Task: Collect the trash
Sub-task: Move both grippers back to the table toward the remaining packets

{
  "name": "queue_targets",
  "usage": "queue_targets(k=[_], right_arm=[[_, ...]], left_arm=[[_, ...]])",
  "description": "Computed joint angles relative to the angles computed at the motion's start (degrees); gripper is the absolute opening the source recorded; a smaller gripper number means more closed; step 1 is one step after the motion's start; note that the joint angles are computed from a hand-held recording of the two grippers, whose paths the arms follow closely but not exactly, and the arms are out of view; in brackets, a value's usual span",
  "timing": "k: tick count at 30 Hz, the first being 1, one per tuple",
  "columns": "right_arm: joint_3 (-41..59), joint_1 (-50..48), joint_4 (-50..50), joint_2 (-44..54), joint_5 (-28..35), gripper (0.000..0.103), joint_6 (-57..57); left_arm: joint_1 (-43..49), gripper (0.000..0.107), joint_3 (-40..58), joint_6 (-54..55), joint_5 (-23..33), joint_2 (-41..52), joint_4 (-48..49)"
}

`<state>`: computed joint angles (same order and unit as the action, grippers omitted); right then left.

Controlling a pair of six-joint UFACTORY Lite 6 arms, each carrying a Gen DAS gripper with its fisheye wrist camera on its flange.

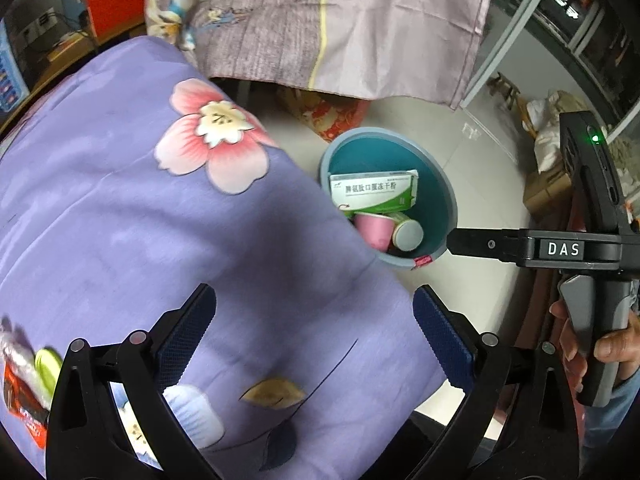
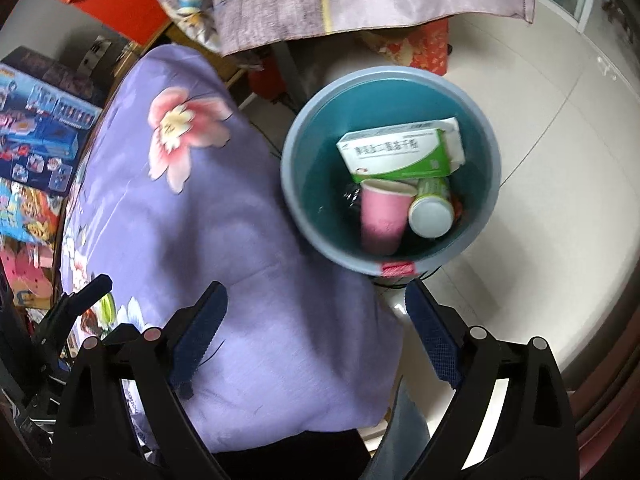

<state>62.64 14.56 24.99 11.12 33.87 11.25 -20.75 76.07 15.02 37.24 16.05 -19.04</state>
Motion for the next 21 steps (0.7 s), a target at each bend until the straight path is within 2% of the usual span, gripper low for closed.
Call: queue_targets(k=[6, 12, 18, 21], right_arm=[[-0.2, 7.4, -2.9, -1.2, -2.4, 0.087, 6.1], [4.8, 16.1, -8.2, 2.0, -4.8, 0.087, 12.0], [14.7, 24.2, -15.6, 10.1, -1.7, 0.087, 19.8], [19.6, 27.2, -13.1, 14.4, 0.0, 0.087, 19.0]], left_arm=[[5.2, 0.099, -10.5, 5.8, -1.2, -8.7, -3.3], [13.5, 0.099, -21.3, 13.1, -1.2, -17.9, -6.8], [26.4, 0.099, -28.3, 21.9, 1.7, -24.4, -9.0], [34.7, 0.099, -30.2, 26.9, 3.9, -27.0, -9.7]])
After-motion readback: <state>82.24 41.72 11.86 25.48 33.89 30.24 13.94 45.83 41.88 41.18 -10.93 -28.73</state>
